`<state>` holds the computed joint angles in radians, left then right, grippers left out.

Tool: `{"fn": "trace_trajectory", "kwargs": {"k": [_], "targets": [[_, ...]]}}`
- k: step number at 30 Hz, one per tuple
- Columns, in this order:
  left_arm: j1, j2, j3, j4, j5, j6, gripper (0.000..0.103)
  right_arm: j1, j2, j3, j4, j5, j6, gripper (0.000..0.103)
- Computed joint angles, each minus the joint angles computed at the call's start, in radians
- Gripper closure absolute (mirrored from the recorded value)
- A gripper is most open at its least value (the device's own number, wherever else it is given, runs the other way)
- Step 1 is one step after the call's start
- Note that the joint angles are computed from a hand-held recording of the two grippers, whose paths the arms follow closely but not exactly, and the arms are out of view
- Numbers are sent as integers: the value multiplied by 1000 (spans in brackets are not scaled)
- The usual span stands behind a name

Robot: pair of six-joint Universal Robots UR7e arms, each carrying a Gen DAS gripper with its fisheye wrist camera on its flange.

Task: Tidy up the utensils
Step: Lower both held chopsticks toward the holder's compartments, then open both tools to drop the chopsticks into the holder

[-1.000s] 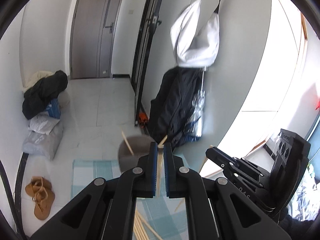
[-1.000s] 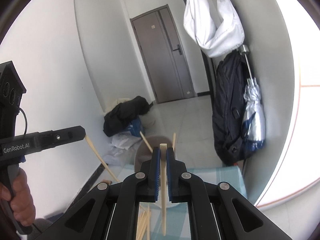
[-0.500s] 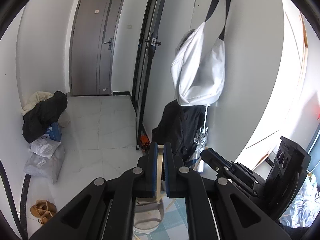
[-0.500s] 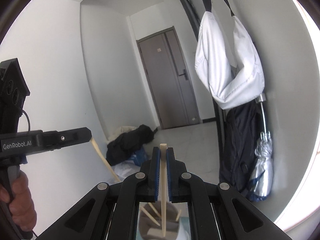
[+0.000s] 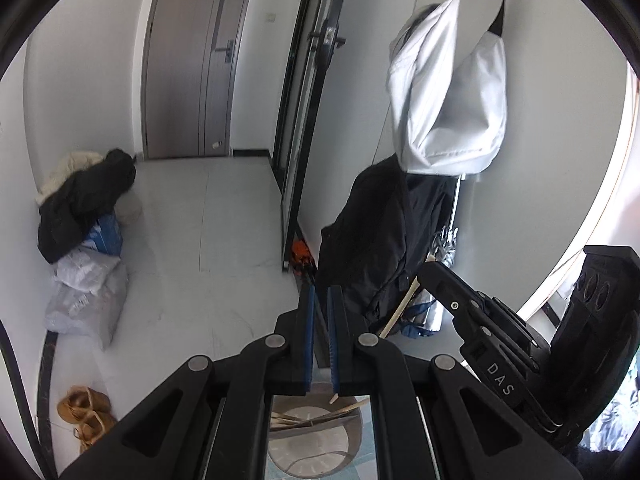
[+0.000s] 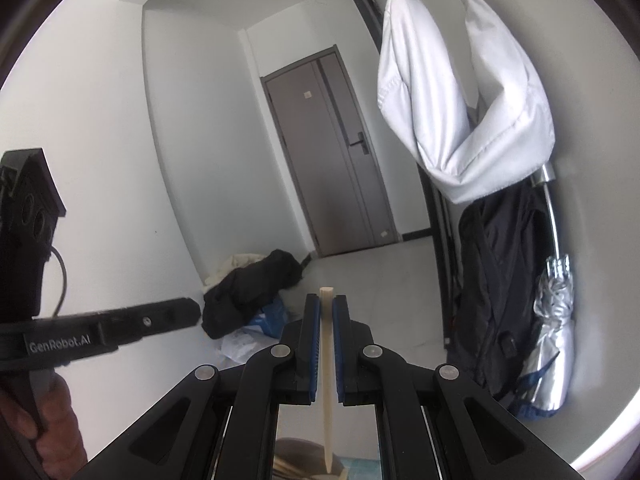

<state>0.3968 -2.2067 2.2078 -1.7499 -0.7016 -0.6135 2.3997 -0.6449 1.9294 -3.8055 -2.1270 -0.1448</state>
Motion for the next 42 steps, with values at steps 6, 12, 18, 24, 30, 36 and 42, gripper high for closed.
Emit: {"fn": "trace_trajectory", "kwargs": {"k": [6, 12, 18, 24, 30, 36, 42], "targets": [[69, 6, -3, -10, -30, -12, 101, -14, 41, -8, 30, 25, -42, 97], [21, -12, -41, 238, 69, -223, 51, -9, 50, 25, 32, -2, -10, 88], [-107, -53, -73, 552, 132, -495, 37, 25, 16, 93, 16, -61, 37, 65], [-292, -55, -128, 953, 133, -860, 22, 84, -31, 153, 13, -140, 88, 45], [-440, -64, -158, 1203, 71, -1096, 21, 150, -68, 184, 44, -199, 119, 34], [-615, -70, -162, 1427, -40, -1320, 13, 208, -81, 209, 56, -251, 141, 26], [-762, -104, -130, 1534, -159, -1440, 11, 253, -77, 239, 62, -282, 165, 17]]}}
